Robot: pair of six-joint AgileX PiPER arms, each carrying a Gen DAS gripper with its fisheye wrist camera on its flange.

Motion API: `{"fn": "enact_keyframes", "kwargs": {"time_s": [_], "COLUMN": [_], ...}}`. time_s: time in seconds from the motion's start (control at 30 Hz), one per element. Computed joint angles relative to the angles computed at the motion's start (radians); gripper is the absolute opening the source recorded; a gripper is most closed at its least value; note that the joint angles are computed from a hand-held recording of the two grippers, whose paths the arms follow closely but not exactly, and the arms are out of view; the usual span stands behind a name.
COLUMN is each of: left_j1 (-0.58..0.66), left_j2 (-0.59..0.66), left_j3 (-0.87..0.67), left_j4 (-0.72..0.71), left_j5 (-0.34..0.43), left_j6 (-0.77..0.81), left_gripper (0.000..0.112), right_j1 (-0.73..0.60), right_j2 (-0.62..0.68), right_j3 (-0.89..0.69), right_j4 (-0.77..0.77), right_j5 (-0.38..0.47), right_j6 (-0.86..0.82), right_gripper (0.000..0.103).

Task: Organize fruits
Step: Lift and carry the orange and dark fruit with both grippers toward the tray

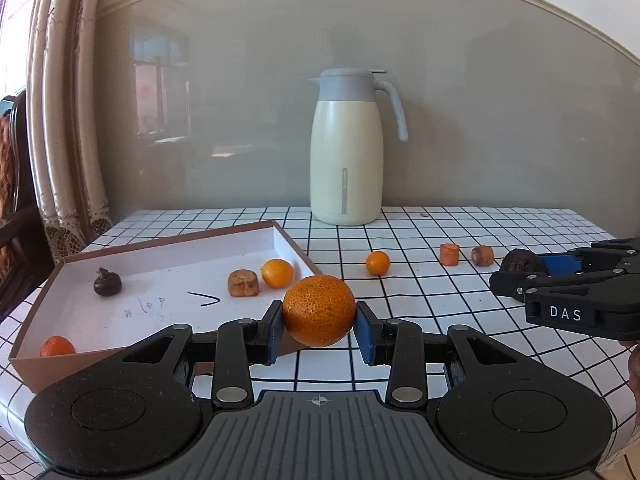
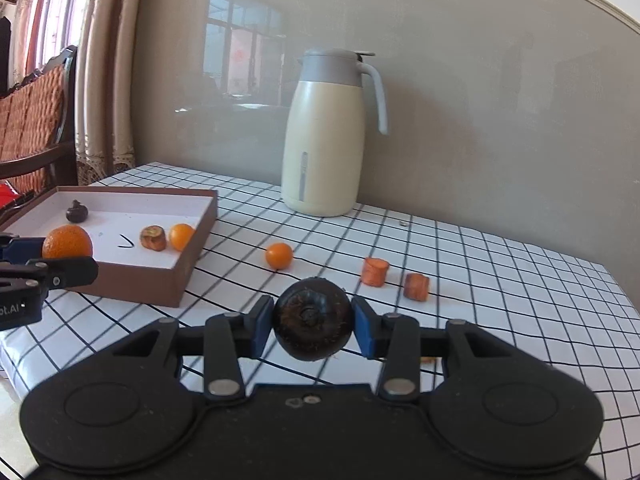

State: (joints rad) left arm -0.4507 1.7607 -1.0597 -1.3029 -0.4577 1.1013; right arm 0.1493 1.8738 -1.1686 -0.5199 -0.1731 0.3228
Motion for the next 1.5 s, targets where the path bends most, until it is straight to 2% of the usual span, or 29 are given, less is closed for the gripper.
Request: {"fn": "enact_keyframes", "kwargs": {"time_s": [0.37, 1.3, 1.43, 1.5], "left_j1": [0.084, 0.356, 0.395, 0.417], "left_j2": [-0.075, -0.177, -0.161, -0.147], "left_j3": [0.091, 0.248, 0.224, 0.201], "left_j4": [0.069, 0.327, 0.334, 0.336], "left_j5": [-0.005, 0.024, 0.027, 0.036], "left_j6": [-0.081, -0.343, -0.337, -0.34], "left_gripper": [0.038, 0.038, 0.038, 0.038], "right_j1": [0.096, 0.288, 0.289, 0.289], "right_j2": [0.017, 0.122, 0.152, 0.173], "right_j3": [-0.023, -0.189, -0.25, -0.289], "right_j4": [-0.062, -0.014, -0.083, -0.165], "right_j5": [-0.009, 0.03, 0.049, 0.062], "right_j6": [0.036, -0.002, 0.069, 0.158], "right_gripper": [0.033, 0.033, 0.034, 0.034]}}
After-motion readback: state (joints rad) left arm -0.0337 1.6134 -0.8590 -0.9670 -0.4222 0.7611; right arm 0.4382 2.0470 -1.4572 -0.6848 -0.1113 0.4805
